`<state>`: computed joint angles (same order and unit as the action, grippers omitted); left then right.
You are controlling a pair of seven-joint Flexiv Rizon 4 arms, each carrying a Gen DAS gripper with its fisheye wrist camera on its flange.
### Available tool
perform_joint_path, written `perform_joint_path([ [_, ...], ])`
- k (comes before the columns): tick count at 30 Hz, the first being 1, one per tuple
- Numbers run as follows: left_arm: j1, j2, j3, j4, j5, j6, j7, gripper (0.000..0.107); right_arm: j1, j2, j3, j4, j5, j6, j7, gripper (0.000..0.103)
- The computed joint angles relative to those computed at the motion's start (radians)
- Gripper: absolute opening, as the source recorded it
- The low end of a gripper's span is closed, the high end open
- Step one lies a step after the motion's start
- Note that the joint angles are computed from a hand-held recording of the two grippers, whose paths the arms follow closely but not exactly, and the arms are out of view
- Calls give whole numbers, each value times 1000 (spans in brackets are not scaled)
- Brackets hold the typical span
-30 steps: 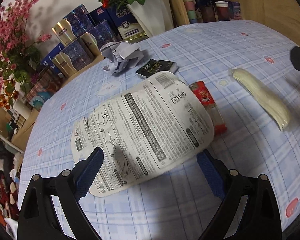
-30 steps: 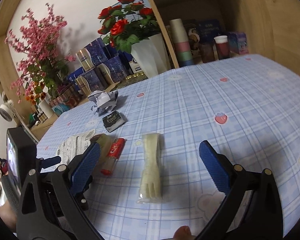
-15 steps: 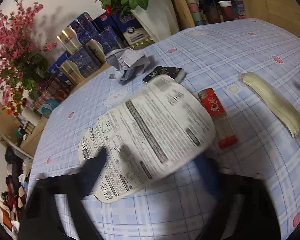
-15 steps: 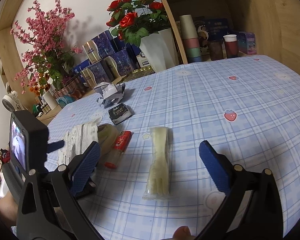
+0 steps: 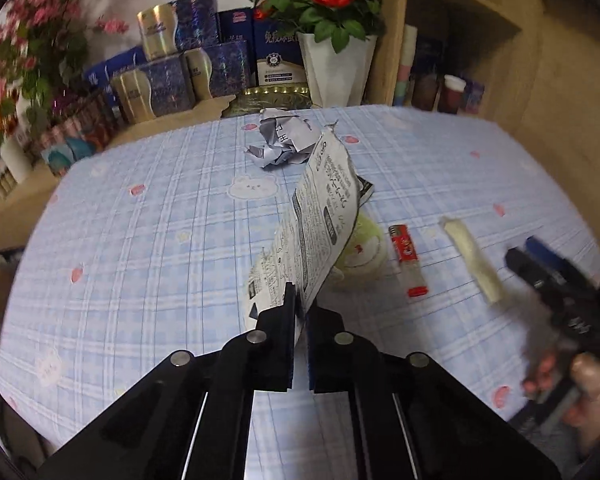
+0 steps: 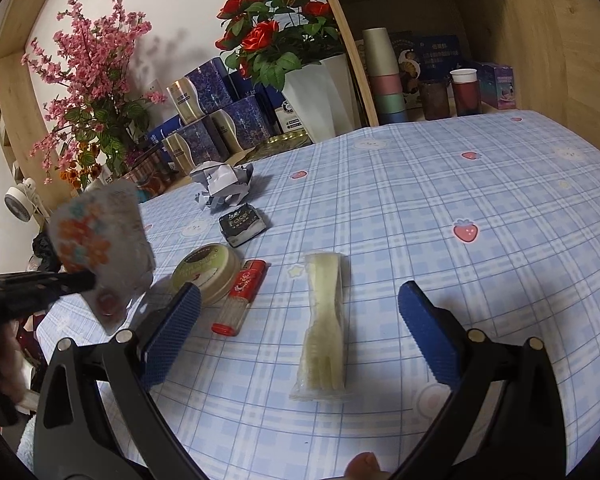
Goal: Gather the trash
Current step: 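Grasp the cream plastic glove with the right gripper while the left holds the leaflet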
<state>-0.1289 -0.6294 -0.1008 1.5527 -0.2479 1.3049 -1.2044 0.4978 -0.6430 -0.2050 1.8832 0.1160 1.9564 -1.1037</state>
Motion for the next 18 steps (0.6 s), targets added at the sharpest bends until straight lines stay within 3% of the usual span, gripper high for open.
perform_joint_path([
  [6, 133, 70, -160, 118, -229, -25, 40, 4, -5, 2, 8, 1, -9, -8, -2, 97],
  [11, 158, 108, -197, 187, -334, 32, 102, 4, -14, 3, 15, -1, -25, -35, 5, 97],
  [15, 169, 128, -227, 219, -387, 84, 159, 4, 43, 2, -62, -8, -30, -139, 52, 97],
  [18, 186, 138, -262, 239, -427, 119, 205, 4, 115, -4, -160, -3, -52, -186, 99, 79],
])
